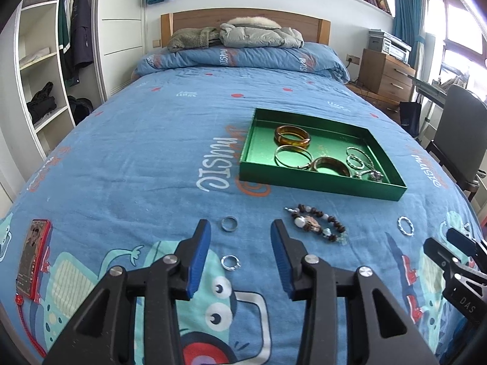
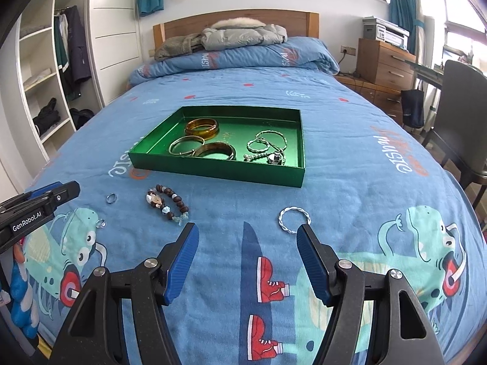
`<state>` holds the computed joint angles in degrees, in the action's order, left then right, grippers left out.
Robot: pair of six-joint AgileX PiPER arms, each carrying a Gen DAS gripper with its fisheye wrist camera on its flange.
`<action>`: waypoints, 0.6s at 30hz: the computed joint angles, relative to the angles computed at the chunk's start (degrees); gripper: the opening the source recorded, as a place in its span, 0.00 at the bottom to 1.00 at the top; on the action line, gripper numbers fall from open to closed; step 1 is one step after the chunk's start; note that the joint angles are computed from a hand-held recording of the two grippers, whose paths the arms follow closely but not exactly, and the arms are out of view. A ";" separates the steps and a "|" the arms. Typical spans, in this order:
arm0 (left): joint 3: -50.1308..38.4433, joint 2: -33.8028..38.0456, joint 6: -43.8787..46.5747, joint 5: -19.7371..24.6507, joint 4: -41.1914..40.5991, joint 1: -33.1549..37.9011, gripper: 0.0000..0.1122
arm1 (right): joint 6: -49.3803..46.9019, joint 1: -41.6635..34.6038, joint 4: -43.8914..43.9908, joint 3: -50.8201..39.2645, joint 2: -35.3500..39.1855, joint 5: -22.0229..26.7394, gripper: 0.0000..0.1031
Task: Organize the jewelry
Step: 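Move both open tools back over the remaining rings and bracelet on the bed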
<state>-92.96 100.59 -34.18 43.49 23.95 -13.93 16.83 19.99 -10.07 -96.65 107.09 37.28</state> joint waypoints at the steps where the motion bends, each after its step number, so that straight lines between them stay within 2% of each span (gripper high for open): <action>1: 0.18 0.13 -0.03 -0.43 0.15 0.33 0.35 | 1.50 0.47 -1.40 -0.35 0.25 0.53 0.64; 6: 0.39 1.17 -0.27 -2.47 -1.16 1.83 0.36 | 8.75 2.86 -8.14 -1.14 1.30 2.33 0.68; 11: 2.63 1.19 -2.00 -4.40 0.82 2.27 0.38 | 13.37 4.63 -12.36 -2.18 2.41 3.93 0.69; 15: 4.58 0.59 1.79 -6.83 -3.96 4.29 0.38 | 16.95 5.79 -15.38 -2.44 3.12 5.15 0.69; 18: 7.02 -0.67 2.11 -9.33 -4.55 5.26 0.38 | 18.97 6.53 -17.07 -2.38 3.44 5.66 0.70</action>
